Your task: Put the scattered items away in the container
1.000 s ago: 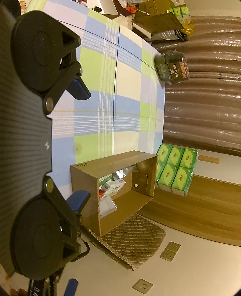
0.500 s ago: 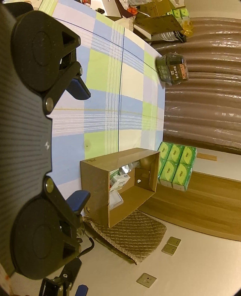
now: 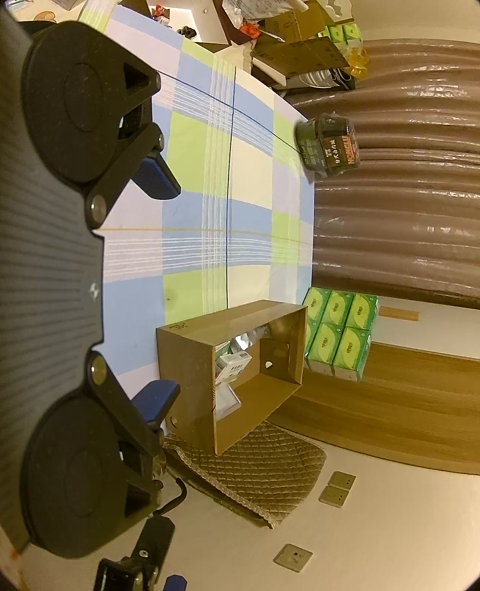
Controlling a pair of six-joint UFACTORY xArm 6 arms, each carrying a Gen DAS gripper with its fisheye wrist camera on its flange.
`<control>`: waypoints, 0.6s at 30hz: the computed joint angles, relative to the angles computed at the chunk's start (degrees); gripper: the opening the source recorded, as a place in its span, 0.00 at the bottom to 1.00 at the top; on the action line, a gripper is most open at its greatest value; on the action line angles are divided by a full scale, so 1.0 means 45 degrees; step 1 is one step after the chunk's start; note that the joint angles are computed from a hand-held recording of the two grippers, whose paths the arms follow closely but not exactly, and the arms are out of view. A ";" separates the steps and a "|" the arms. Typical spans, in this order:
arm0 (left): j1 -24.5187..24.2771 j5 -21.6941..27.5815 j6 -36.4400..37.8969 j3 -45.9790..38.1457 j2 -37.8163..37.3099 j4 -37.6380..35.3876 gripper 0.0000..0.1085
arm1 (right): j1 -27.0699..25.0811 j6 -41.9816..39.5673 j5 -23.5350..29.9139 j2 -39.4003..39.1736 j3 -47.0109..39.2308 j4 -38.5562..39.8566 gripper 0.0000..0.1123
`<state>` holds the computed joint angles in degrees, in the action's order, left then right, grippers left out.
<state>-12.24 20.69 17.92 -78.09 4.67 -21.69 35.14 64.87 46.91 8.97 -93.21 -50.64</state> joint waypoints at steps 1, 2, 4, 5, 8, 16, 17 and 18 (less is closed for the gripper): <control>-0.0005 -0.0009 0.0118 0.0033 -0.0027 -0.0096 0.94 | -0.0004 -0.0014 0.0014 -0.0009 -0.0012 -0.0007 0.90; -0.0018 -0.0022 0.0201 0.0038 -0.0033 -0.0151 0.94 | 0.0000 -0.0038 0.0042 -0.0009 -0.0031 -0.0004 0.90; -0.0042 -0.0059 0.0215 0.0043 -0.0033 -0.0105 0.94 | -0.0010 -0.0061 0.0017 -0.0013 -0.0042 -0.0007 0.90; -0.0054 -0.0056 0.0225 0.0031 -0.0016 -0.0092 0.94 | -0.0008 -0.0077 0.0040 -0.0003 -0.0065 -0.0012 0.90; -0.0083 0.0002 0.0268 -0.0026 0.0032 -0.0162 0.94 | 0.0000 -0.0119 0.0111 -0.0005 -0.0078 -0.0042 0.90; -0.0108 -0.0039 0.0337 -0.0022 0.0090 -0.0213 0.94 | -0.0100 -0.0339 0.0011 0.0107 -0.0144 0.0130 0.90; -0.0096 -0.0047 0.0267 -0.0058 0.0123 -0.0160 0.94 | -0.0113 -0.0355 -0.0034 0.0112 -0.0125 0.0120 0.90; -0.0090 -0.0060 0.0174 -0.0088 0.0153 -0.0065 0.94 | -0.0124 -0.0384 -0.0068 0.0127 -0.0123 0.0129 0.90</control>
